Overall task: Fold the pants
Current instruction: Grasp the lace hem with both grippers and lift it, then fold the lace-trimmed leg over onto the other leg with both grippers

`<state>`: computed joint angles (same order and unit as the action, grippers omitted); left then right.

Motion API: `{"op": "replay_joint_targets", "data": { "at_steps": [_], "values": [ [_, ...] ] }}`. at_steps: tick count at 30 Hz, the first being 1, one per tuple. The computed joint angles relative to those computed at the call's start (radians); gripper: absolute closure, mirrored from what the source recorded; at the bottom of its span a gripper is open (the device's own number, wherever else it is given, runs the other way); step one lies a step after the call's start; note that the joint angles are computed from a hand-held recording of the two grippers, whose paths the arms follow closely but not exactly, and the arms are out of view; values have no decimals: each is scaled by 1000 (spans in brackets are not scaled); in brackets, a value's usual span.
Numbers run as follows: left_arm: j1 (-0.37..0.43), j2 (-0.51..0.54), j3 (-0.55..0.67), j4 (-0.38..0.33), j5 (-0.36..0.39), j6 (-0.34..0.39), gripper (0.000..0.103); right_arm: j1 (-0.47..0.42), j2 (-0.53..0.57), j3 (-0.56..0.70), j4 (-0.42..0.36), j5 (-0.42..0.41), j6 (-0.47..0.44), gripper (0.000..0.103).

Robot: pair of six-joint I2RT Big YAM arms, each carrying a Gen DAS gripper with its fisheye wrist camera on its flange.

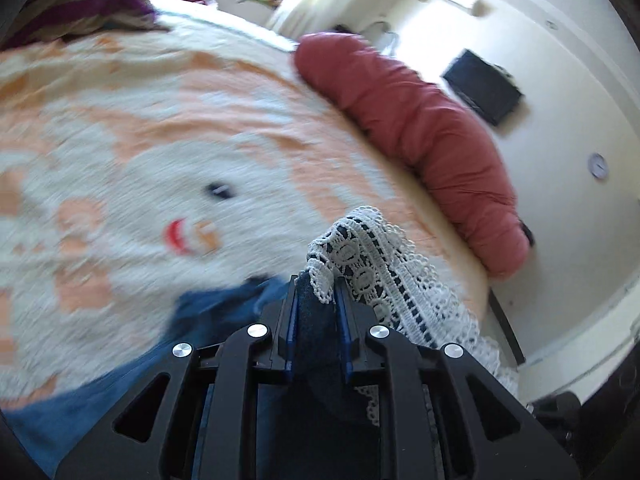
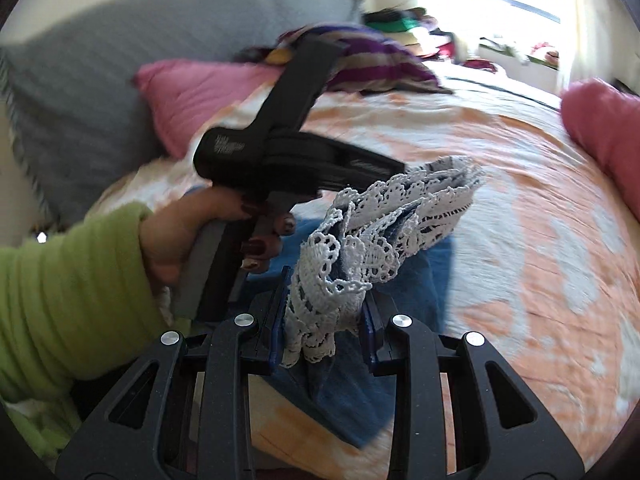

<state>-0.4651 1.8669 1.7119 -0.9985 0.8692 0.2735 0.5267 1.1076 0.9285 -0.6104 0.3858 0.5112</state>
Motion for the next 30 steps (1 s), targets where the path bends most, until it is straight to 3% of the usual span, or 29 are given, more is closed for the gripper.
{"op": "replay_joint_targets", "data": {
  "at_steps": [3,6,11,14,19,20,24,30],
  "values": [
    [44,18,8,-28,-14,-34,85,9,74,38,4,-31,-28,81],
    [102,19,0,-10,-17,-61,85,23,142,74,1,-53,-54,81],
    [194,37,13,-21,36,-100,82,44,192,92,-8,-66,-81,81],
    [226,31,-3,9,39,-123,75,62,217,109,-24,-60,-108,81],
    [223,-9,-39,32,-49,-58,62,82,252,130,-40,-40,-130,77],
    [217,-28,-54,51,-83,-43,55,87,246,123,-30,-47,-133,75],
    [209,-80,-91,85,-146,8,40,107,192,87,14,-93,-125,59],
    [215,-120,-120,74,-186,32,34,114,74,29,38,-48,-84,47]
  ]
}}
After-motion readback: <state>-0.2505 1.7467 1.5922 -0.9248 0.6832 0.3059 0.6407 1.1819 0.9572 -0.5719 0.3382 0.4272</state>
